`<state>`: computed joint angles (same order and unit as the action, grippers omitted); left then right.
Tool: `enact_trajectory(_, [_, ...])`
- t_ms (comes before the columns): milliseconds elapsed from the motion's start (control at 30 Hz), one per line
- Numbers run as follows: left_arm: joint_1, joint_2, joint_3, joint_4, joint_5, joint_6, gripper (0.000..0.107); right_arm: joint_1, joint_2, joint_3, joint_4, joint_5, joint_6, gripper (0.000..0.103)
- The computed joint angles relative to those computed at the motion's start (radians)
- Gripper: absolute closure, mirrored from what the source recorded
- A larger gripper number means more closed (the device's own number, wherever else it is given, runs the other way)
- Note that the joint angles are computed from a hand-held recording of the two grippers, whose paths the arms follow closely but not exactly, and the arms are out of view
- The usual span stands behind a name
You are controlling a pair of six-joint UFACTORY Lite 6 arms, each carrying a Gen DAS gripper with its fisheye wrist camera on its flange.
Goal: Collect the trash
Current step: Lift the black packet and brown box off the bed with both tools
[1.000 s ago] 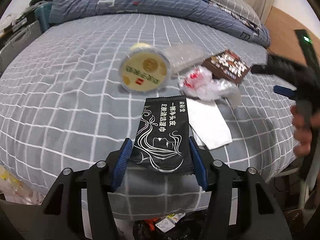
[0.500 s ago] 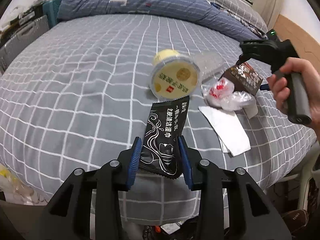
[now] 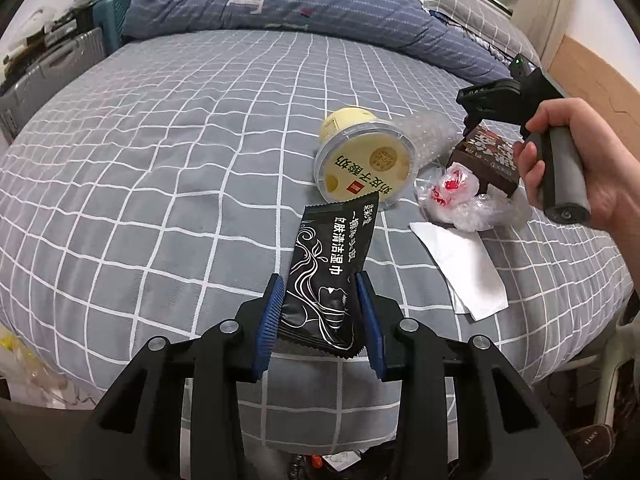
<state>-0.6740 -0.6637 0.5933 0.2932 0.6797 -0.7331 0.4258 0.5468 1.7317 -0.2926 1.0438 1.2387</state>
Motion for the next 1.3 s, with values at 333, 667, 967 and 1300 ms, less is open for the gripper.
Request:
enact_trajectory(333, [-0.006, 0.020, 0.006, 0.003, -0.012, -0.004, 0.071, -0.021, 0.203, 0.307, 0.008, 0.164, -0.092, 0.007])
enact_trajectory(667, [0.015, 0.021, 0.004, -0.013, -0.020, 0.020, 0.071, 0.004, 0.268, 0.346, -0.031, 0.192, -0.103, 0.007])
enact_trajectory(967, [-0.027, 0.037, 0.020, 0.022, -0.020, -0.029, 0.071, 0.068, 0.070, 0.121, -0.116, 0.140, -0.044, 0.008])
enact_trajectory(1300, [-0.098, 0.065, 0.046, 0.078, -0.009, -0.116, 0.071, 0.173, -0.216, -0.160, -0.267, 0.143, 0.023, 0.008])
